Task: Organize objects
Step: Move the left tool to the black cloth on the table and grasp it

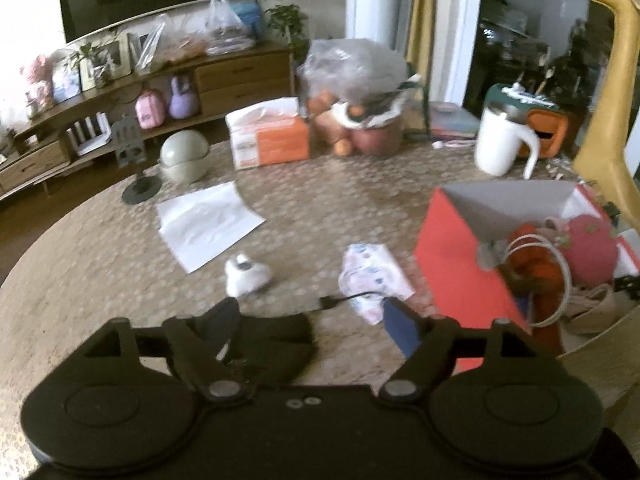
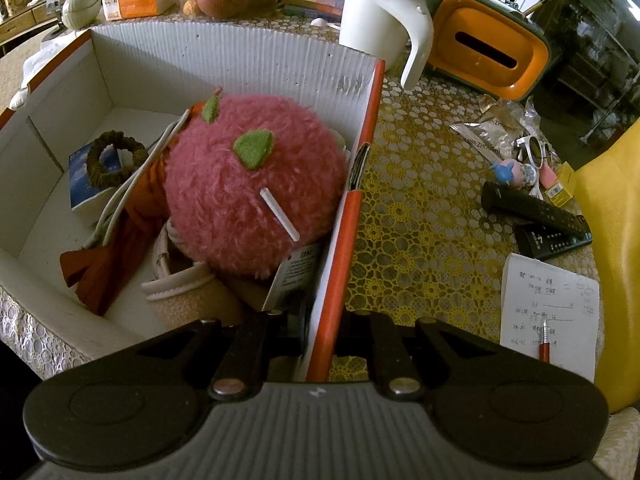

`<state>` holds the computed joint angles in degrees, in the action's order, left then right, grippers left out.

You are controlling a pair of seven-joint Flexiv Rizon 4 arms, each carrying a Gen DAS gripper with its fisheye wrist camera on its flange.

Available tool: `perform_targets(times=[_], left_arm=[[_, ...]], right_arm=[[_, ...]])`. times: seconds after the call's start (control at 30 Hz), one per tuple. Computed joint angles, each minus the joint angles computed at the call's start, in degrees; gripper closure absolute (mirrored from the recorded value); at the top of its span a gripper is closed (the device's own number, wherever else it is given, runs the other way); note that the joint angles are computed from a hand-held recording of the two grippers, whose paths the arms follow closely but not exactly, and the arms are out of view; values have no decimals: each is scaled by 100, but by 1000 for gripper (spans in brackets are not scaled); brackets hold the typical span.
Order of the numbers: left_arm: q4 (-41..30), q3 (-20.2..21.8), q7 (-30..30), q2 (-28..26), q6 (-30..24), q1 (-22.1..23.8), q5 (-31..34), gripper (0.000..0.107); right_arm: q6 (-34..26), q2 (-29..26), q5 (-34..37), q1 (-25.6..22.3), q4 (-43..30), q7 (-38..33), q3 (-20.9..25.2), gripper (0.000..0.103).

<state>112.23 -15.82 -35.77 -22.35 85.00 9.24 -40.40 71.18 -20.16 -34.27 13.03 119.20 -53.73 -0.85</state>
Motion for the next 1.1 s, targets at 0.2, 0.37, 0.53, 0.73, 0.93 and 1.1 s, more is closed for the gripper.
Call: perform_targets(times=[0.2, 0.37, 0.53, 0.73, 0.93, 1.1], left_arm=[[12, -63, -62, -209, 164, 154, 65, 6], [-85, 213, -507, -445, 60, 55, 443, 5], [-150, 358, -805, -683, -29, 60, 812, 5], [-280, 552, -1200, -891, -235, 10, 1152, 5], [-471, 783, -1551, -1091, -303, -121, 1509, 5], [-574, 736, -1673, -1194, -294, -56, 1664, 5]], right_arm=[[-77, -22, 129, -22, -54, -12, 46, 92], [-168, -27, 255, -34, -98, -83, 93, 92], [-289, -33, 274, -6, -145, -111, 103, 92], [-372, -63, 359, -13, -203, -168, 128, 92], [-395, -76, 406, -16, -225, -202, 144, 92], [-430, -96, 441, -16, -249, -234, 149, 92]])
